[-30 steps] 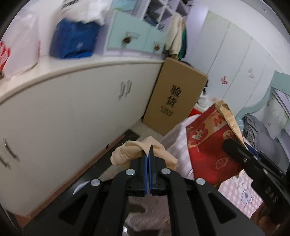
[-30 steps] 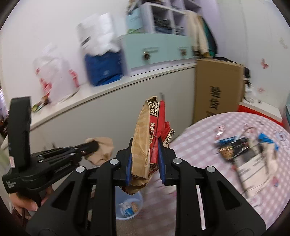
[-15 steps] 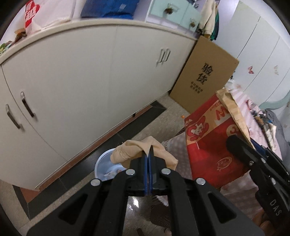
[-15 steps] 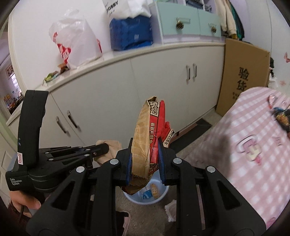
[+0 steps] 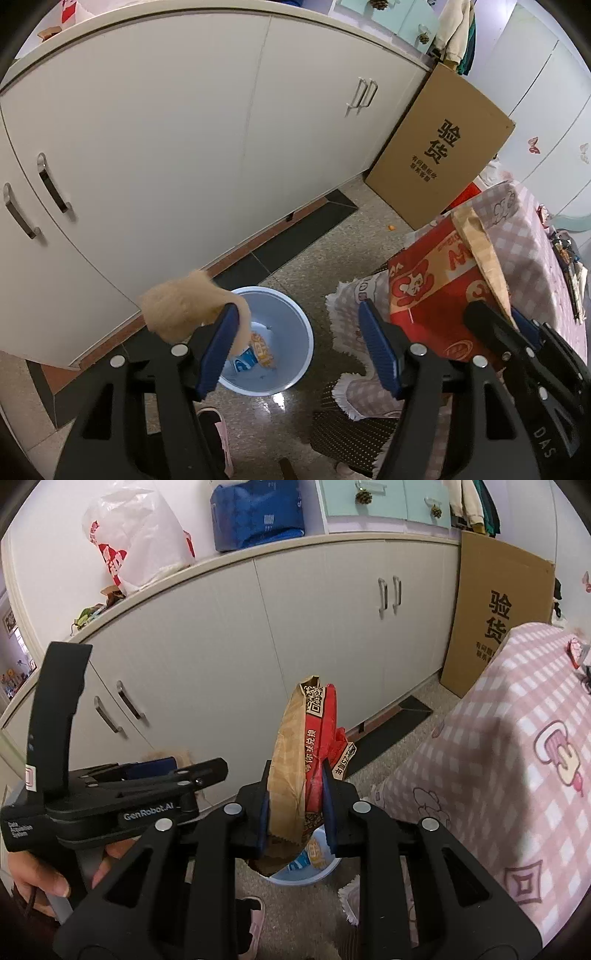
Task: Collect trash
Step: 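Carry both items over the bin and open both tools to drop them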
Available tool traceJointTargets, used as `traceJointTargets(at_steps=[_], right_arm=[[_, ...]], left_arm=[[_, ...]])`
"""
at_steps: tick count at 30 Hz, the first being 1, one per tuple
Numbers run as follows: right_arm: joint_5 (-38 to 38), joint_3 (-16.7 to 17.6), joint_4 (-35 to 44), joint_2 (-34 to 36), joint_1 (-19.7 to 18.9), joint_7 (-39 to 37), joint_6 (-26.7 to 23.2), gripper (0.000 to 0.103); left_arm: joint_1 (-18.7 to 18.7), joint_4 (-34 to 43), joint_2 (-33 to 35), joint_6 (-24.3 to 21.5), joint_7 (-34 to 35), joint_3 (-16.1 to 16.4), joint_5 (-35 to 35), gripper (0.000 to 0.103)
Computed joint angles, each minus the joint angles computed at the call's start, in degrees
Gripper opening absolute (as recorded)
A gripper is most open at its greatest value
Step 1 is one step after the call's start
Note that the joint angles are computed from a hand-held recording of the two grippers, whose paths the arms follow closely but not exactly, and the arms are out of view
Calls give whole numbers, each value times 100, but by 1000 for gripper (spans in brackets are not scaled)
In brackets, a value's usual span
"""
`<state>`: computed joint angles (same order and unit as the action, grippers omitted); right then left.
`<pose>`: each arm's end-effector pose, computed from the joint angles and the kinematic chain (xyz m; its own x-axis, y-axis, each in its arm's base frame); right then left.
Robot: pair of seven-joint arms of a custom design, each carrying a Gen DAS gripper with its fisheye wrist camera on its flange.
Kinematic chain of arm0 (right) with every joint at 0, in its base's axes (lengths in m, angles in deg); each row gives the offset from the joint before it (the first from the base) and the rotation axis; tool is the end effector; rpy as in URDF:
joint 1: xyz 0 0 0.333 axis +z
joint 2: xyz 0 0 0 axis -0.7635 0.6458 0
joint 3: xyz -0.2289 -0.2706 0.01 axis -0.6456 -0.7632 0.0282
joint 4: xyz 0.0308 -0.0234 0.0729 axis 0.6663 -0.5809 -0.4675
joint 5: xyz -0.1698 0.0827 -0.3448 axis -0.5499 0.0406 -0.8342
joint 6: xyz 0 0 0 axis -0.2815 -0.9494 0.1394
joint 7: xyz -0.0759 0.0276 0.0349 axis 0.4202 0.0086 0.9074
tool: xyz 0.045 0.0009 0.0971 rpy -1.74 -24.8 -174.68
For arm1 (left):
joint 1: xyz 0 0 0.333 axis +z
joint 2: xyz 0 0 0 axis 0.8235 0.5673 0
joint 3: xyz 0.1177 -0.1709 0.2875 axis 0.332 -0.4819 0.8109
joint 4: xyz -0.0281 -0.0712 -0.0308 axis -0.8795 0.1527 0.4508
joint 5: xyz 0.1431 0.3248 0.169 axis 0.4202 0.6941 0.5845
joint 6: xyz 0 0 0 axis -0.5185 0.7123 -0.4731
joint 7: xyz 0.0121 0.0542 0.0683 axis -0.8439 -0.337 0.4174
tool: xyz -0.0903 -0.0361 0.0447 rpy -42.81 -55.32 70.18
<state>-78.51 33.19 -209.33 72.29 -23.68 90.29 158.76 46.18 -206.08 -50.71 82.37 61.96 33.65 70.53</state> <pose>0.4145 0.2653 0.5615 0.3061 -0.9342 -0.1833 -0.6991 -0.0899 -0.7093 0.4476 -0.2314 0.5498 0.0451 -0.9699 0.2394 -0.8416 -0.1659 -0.5139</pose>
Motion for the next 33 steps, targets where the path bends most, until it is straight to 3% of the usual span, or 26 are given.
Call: traceJointTargets(at_steps=[14, 33], right_arm=[[177, -33, 37, 113, 55, -72, -48, 23], [591, -89, 204, 366, 228, -320, 115, 24]], left_arm=[[-191, 163, 184, -4, 457, 188, -659, 66], [175, 65, -84, -171, -425, -85, 384, 66]])
